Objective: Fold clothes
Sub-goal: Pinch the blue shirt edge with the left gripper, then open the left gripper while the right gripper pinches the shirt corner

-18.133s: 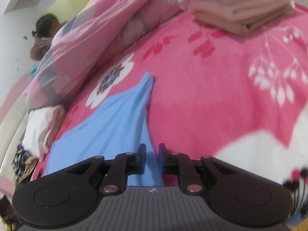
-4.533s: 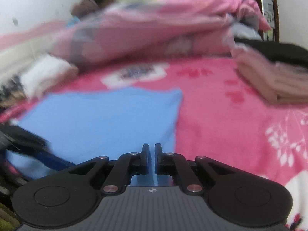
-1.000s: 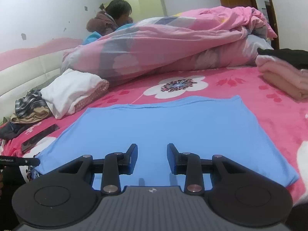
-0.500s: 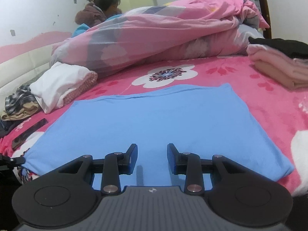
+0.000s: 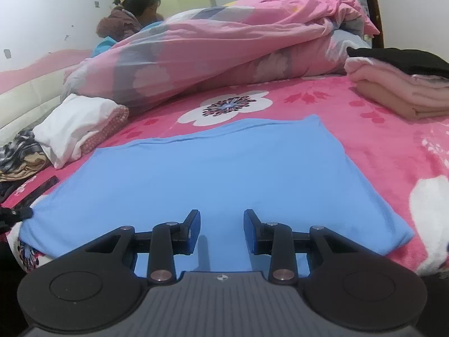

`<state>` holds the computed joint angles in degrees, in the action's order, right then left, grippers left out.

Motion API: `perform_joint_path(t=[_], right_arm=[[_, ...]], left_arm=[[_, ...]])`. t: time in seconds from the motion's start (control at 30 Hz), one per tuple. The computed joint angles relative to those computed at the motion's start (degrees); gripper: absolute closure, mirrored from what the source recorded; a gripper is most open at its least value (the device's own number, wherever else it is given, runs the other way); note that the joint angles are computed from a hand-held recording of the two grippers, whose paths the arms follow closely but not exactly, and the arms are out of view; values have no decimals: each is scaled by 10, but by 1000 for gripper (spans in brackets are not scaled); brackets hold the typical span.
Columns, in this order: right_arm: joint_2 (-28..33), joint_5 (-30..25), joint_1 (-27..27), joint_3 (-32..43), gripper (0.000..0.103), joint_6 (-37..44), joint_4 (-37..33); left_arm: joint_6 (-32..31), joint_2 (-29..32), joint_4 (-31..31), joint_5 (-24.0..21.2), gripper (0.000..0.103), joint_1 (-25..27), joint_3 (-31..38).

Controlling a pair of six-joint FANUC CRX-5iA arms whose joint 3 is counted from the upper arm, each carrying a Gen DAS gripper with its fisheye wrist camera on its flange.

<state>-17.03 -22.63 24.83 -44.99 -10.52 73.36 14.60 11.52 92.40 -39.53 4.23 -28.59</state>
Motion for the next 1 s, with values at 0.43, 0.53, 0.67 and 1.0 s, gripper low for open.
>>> perform_joint_path(t=[0.43,0.53,0.67,1.0], right_arm=[[-5,12,-18,-10,67,-31,17],[-5,13,-18,-11,67,-26,14],[-1,22,-23,-10,66,-35,25],[-18,7,-27,-22,66,-55,22]], left_arm=[[80,-9,-87,-98,79,66,0],[71,-12,-112,-104,79,65,-1],[-1,-25,-68,-76,102,43,-23],[-11,-29,-140,-49,98,51,-11]])
